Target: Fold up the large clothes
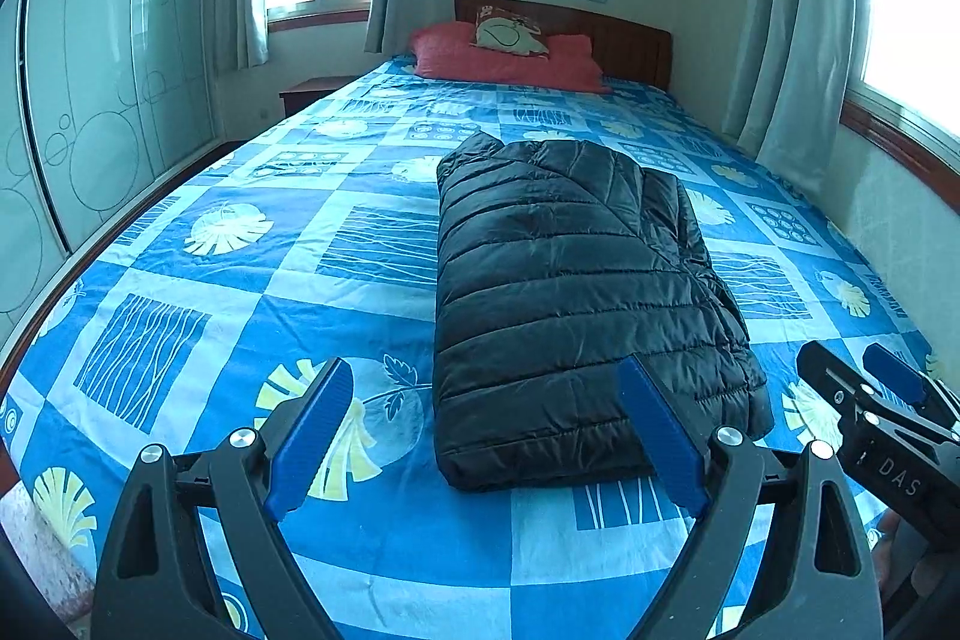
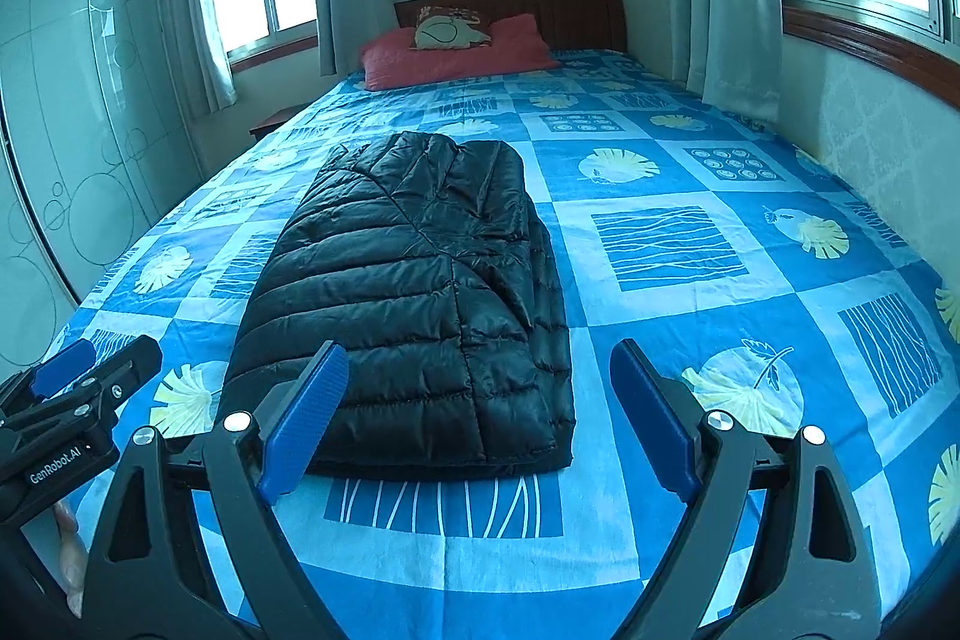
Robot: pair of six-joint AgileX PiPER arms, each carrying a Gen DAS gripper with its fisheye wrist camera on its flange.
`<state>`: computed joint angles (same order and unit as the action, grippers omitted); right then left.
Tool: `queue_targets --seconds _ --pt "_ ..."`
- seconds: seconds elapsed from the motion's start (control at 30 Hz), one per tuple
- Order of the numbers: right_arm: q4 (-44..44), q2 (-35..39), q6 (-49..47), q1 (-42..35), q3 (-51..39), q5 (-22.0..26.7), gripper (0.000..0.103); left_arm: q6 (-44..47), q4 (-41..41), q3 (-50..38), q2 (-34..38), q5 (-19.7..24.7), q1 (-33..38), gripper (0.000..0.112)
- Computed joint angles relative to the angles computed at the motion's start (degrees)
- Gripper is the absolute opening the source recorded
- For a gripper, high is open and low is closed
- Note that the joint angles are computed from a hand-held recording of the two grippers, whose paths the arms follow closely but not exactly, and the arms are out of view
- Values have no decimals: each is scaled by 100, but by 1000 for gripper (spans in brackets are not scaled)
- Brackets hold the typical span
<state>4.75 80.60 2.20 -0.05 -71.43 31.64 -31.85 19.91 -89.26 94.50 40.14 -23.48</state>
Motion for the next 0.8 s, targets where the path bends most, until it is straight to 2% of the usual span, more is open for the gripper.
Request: queue_targets --seconds 0.8 --pt "-146 15 137 127 55 -48 89 -145 170 -26 16 88 -45 90"
